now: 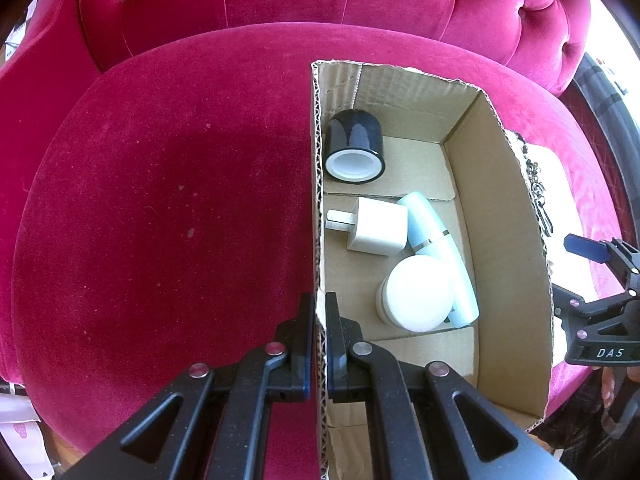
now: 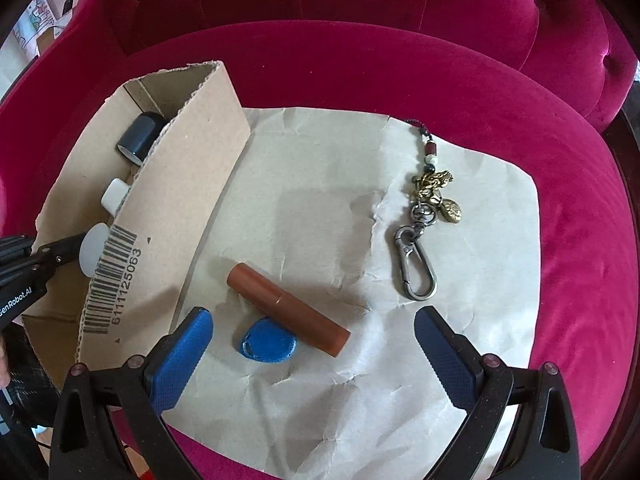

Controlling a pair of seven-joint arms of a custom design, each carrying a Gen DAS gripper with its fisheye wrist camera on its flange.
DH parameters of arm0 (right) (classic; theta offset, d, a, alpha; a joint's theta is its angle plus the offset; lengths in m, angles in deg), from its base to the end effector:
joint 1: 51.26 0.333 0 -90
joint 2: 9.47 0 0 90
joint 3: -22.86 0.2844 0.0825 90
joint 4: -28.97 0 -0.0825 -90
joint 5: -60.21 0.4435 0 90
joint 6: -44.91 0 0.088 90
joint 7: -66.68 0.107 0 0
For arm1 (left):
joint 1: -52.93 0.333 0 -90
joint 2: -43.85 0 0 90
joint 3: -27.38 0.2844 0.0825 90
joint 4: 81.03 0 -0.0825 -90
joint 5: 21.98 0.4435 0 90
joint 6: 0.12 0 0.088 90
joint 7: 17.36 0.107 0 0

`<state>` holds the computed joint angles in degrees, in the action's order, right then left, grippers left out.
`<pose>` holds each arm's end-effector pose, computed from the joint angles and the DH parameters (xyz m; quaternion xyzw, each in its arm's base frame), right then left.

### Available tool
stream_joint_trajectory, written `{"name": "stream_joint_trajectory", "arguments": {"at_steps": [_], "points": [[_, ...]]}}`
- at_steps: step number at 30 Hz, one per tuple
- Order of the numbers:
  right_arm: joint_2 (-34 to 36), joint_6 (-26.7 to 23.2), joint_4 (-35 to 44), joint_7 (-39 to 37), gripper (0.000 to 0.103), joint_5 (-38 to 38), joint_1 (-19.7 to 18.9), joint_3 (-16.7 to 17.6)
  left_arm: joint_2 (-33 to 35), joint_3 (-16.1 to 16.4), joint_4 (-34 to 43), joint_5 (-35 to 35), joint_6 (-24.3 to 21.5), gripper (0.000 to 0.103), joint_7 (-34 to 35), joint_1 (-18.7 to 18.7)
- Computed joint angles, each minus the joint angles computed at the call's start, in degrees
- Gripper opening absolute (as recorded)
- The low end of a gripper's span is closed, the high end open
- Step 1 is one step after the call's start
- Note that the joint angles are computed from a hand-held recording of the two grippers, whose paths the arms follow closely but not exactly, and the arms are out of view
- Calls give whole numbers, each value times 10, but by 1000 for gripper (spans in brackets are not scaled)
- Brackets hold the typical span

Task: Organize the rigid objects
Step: 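Move the right gripper back over the paper to the brown tube, then grasp the brown tube upright with the right gripper, then lift the brown tube and carry it over the box with the right gripper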

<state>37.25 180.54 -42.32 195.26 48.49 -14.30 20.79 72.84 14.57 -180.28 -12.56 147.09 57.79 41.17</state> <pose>0.6619 0.4674 0.2577 -0.7215 0.6690 -0.1147 0.1372 0.6663 -0.2935 0.2677 -0.6056 0.7769 -0.1538 0.0782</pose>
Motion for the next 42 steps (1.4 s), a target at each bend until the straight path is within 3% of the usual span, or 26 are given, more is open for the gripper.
{"name": "stream_joint_trajectory", "arguments": {"at_steps": [5, 12, 14, 16, 17, 26, 42], "points": [[16, 2, 16, -10, 94, 5, -3, 2, 0, 0, 1, 0, 0, 4, -1, 0], [34, -5, 36, -25, 65, 9, -1, 1, 2, 0, 3, 1, -2, 4, -1, 0], [29, 7, 26, -24, 48, 6, 2, -2, 2, 0, 2, 2, -1, 4, -2, -1], [25, 13, 20, -23, 23, 4, 4, -3, 2, 0, 2, 3, -1, 4, -2, -1], [25, 15, 20, -22, 17, 4, 4, -3, 2, 0, 2, 3, -1, 4, -3, -1], [-4, 42, -21, -5, 17, -8, 8, -12, 2, 0, 2, 3, -1, 4, -3, -1], [-74, 14, -80, 52, 17, -40, 9, -10, 1, 0, -2, 4, 2, 4, -5, -1]]}}
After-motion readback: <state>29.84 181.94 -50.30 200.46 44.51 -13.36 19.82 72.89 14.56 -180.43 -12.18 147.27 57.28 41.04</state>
